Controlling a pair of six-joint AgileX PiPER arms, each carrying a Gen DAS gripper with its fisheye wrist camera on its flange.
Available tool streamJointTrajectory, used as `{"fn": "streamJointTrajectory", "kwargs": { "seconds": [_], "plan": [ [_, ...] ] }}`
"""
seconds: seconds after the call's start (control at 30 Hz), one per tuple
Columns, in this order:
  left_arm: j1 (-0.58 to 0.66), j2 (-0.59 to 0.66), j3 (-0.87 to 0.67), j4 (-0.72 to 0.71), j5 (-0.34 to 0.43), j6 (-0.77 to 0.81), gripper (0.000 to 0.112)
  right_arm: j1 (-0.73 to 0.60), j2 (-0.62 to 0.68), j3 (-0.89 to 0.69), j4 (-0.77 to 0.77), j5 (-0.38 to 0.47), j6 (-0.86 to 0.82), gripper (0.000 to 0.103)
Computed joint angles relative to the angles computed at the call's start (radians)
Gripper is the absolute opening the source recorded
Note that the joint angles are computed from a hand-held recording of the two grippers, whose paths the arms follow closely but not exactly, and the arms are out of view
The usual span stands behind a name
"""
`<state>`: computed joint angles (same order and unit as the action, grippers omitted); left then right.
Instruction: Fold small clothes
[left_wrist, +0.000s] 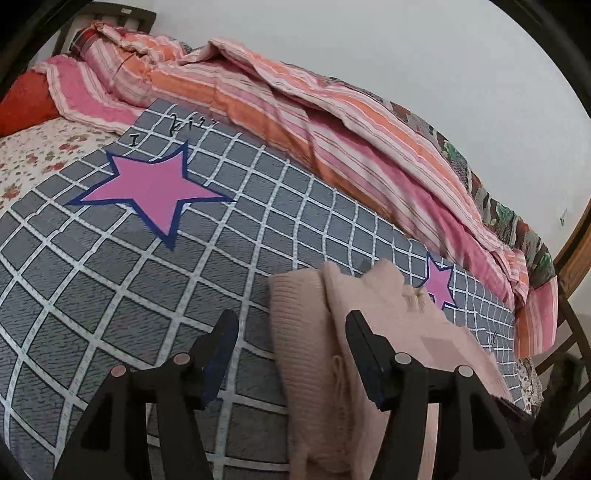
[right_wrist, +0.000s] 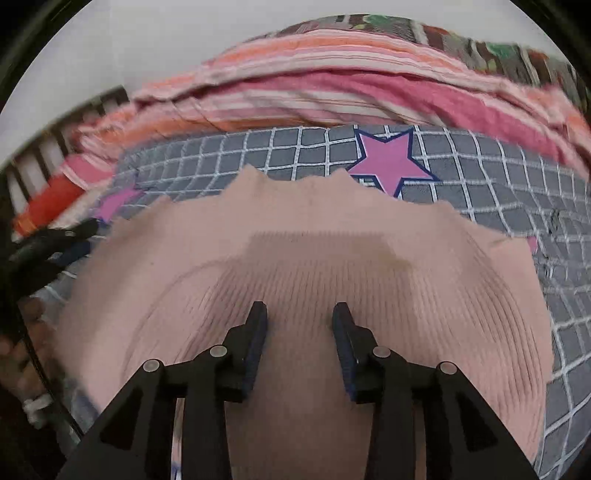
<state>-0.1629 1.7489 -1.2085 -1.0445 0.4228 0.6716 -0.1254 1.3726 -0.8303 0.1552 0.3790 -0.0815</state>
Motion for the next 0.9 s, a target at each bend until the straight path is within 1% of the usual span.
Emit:
{"fn": "streamJointTrajectory", "kwargs": {
  "seconds": [0.03, 0.07, 0.1, 0.23, 0.3, 0.43, 0.5, 0.57, 0.7, 0.8, 0.9],
  "plan": [
    [0.004, 0.006, -0.005, -0.005, 0.010, -0.001, 0.058, 0.014, 0.023, -0.028, -0.051, 0.019, 0.070, 0.042],
    [0.013, 0.018, -0.017, -0.018, 0.036, 0.006, 0.058, 0.020, 0.063, -0.082, -0.071, 0.063, 0.113, 0.042],
    [0.018, 0.025, -0.025, -0.028, 0.051, 0.010, 0.058, 0.025, 0.086, -0.117, -0.086, 0.090, 0.143, 0.042],
    [0.019, 0.050, -0.050, -0.031, 0.077, -0.002, 0.058, 0.045, 0.240, -0.331, -0.153, 0.232, 0.233, 0.042],
    [0.015, 0.055, -0.060, -0.011, 0.084, -0.019, 0.058, 0.037, 0.326, -0.431, -0.143, 0.292, 0.234, 0.042],
    [-0.002, 0.061, -0.073, 0.013, 0.078, -0.041, 0.058, 0.029, 0.434, -0.565, -0.152, 0.334, 0.255, 0.042],
    [-0.016, 0.067, -0.089, 0.054, 0.068, -0.073, 0.058, 0.031, 0.469, -0.611, -0.166, 0.346, 0.267, 0.042],
    [-0.032, 0.063, -0.087, 0.095, 0.042, -0.104, 0.058, 0.027, 0.486, -0.631, -0.156, 0.352, 0.256, 0.042],
    [-0.046, 0.048, -0.077, 0.142, 0.015, -0.130, 0.058, 0.020, 0.458, -0.602, -0.123, 0.348, 0.220, 0.042],
    [-0.048, 0.033, -0.060, 0.149, 0.001, -0.126, 0.058, 0.010, 0.407, -0.545, -0.088, 0.346, 0.190, 0.042],
    [-0.048, 0.024, -0.050, 0.149, -0.003, -0.117, 0.058, 0.009, 0.332, -0.447, -0.073, 0.310, 0.174, 0.042]
  ]
}}
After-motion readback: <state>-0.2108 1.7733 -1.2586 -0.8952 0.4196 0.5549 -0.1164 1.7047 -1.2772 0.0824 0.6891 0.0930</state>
